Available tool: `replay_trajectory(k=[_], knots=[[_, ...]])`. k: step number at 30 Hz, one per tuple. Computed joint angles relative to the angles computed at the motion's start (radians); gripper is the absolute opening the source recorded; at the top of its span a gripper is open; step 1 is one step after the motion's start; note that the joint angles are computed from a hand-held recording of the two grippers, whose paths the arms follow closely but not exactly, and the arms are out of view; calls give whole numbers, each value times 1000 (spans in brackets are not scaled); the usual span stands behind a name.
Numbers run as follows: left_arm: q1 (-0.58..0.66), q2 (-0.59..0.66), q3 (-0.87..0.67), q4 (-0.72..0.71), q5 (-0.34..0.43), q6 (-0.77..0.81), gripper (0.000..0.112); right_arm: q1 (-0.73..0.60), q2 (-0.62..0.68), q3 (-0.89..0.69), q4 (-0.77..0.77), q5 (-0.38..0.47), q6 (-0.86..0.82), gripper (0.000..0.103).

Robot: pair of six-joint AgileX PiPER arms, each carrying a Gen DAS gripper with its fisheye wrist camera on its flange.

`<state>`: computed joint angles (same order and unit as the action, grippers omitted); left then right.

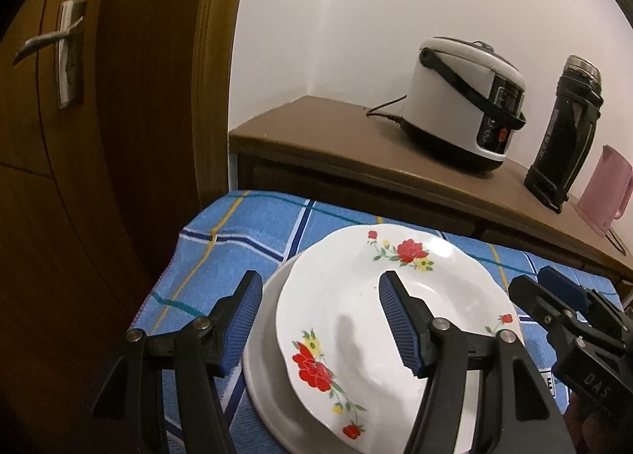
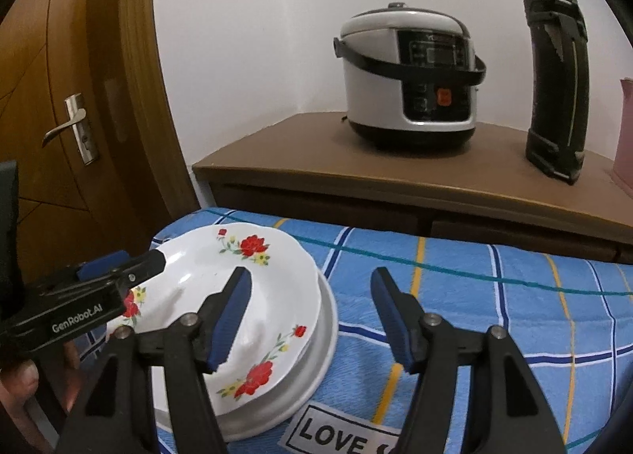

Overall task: Organize plates and bowls
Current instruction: 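Move the open right gripper over to the pink bowl on the tablecloth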

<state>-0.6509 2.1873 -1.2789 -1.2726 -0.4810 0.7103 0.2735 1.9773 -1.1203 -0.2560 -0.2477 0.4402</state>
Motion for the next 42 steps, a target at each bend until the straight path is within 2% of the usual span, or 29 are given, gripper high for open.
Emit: replay_trajectory(k=[3, 7, 12, 16, 21, 28, 33, 35, 42], knots=[[-22, -3, 7, 6, -50, 9, 64, 6, -21, 37, 116, -23, -118, 64], [-56, -7, 23, 43, -123, -3, 64, -4, -43, 81, 161, -45, -153, 65], [-84, -9, 34, 67, -167, -5, 65, -13, -75, 135, 212, -56, -206, 66], [-107, -24, 57, 56, -159, -18, 65, -8, -107, 187, 267, -69, -273, 68], [-176, -41, 101, 67, -220, -68, 65, 8, -146, 247, 354, -97, -383, 70], [-247, -45, 106, 51, -221, -64, 65, -7, -197, 325, 290, -103, -340, 71], [-276, -53, 113, 19, -205, -79, 65, -19, -260, 417, 347, -116, -406, 71], [-293, -61, 131, 32, -191, -125, 65, -30, -291, 462, 319, -127, -384, 71], [-350, -60, 108, -39, -149, -71, 65, -80, -408, 590, 207, -143, -290, 71]])
